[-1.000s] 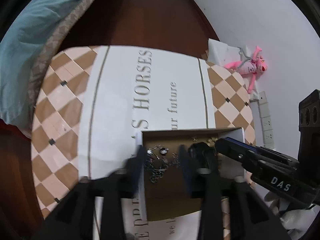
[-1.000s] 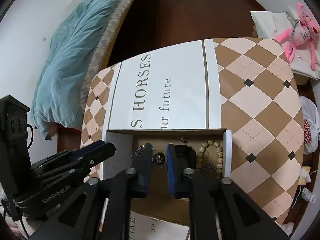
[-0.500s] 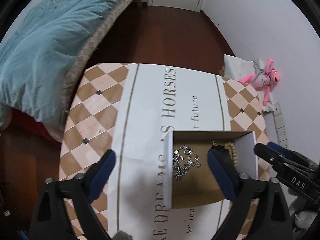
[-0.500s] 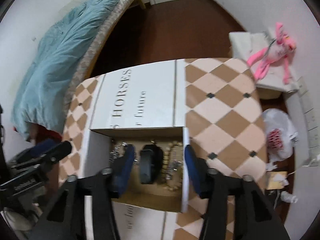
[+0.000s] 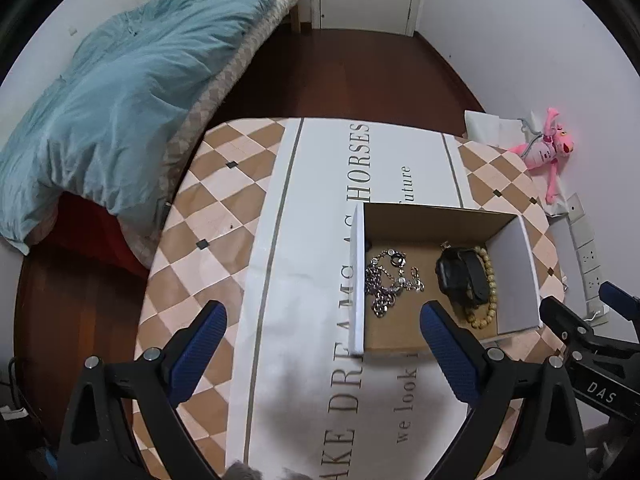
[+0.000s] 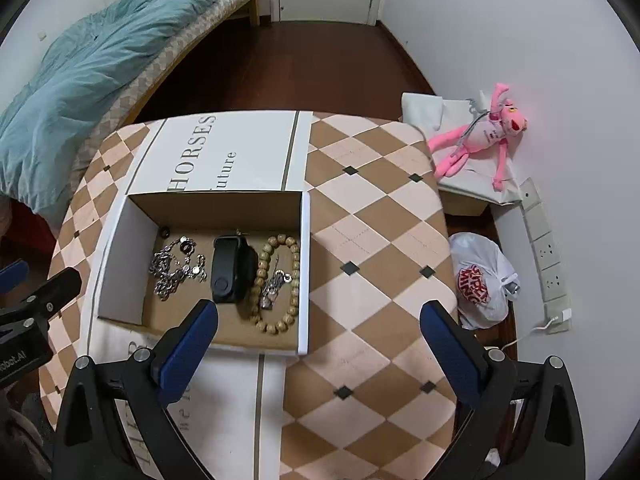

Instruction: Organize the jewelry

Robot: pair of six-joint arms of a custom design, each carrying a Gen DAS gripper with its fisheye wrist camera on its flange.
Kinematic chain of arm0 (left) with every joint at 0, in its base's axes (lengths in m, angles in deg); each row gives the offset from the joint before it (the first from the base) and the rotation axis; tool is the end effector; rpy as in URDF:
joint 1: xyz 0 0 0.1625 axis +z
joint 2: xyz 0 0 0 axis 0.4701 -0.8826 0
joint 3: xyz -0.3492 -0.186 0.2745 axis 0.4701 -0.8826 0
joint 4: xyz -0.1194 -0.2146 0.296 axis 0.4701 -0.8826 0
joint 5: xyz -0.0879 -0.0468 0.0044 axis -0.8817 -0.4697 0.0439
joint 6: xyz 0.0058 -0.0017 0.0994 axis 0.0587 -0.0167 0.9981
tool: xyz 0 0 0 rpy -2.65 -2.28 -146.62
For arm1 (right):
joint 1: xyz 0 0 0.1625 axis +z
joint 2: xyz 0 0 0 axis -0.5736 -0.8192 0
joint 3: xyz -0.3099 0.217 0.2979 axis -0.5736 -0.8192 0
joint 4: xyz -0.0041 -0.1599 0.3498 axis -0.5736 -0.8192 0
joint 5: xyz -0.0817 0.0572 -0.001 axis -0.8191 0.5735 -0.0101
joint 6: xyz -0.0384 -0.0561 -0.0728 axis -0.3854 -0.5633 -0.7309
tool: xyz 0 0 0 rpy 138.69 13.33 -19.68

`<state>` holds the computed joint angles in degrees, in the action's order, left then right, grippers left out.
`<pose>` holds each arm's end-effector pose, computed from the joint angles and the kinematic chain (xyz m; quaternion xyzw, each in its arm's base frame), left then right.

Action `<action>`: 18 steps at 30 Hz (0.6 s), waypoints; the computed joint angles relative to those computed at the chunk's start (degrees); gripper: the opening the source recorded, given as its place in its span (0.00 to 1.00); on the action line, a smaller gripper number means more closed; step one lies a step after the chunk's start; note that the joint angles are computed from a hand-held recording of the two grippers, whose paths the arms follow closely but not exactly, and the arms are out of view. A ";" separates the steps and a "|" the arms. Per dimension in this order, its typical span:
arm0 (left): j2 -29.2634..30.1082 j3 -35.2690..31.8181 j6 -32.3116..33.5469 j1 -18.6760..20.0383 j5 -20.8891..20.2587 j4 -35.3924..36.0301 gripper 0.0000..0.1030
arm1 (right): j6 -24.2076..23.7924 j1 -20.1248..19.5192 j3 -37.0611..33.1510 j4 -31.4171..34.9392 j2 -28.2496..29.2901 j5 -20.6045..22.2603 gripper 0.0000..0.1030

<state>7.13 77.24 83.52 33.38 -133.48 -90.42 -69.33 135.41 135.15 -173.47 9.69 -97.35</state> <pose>-0.2291 -0.8440 0.1537 0.1919 0.9046 -0.1629 0.3440 0.1983 -0.7893 0.1530 -0.0324 -0.8697 0.2552 0.4213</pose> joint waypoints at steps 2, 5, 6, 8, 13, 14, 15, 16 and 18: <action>-2.10 3.66 -0.15 -0.77 -0.06 -2.95 0.96 | 0.13 0.76 2.06 -1.87 -0.89 -0.41 0.99; -4.70 7.76 0.35 -1.98 0.03 -6.37 0.96 | -0.47 2.25 5.33 -5.44 -2.43 -1.36 0.99; -5.51 9.01 0.80 -2.42 0.02 -7.62 0.96 | -0.99 2.87 6.46 -7.02 -2.94 -1.74 0.99; -7.24 11.46 1.40 -3.66 0.97 -10.02 0.96 | -2.26 4.16 8.37 -10.51 -3.73 -2.90 0.99; -11.50 16.64 2.36 -6.53 1.75 -14.59 0.96 | -3.43 7.57 12.82 -16.47 -6.56 -4.22 0.99; -12.12 17.39 2.42 -6.96 1.97 -15.26 0.96 | -3.72 8.23 13.48 -17.59 -7.05 -4.55 0.99; -13.07 18.37 2.31 -7.58 2.14 -15.91 0.96 | -4.02 8.96 14.29 -18.90 -7.68 -4.78 0.99; -13.66 18.97 2.15 -7.95 2.15 -16.22 0.96 | -4.42 9.68 14.98 -20.00 -8.26 -5.14 0.99; -15.34 20.56 2.34 -9.08 2.19 -17.45 0.96 | -5.92 11.08 15.81 -22.33 -8.99 -6.43 0.99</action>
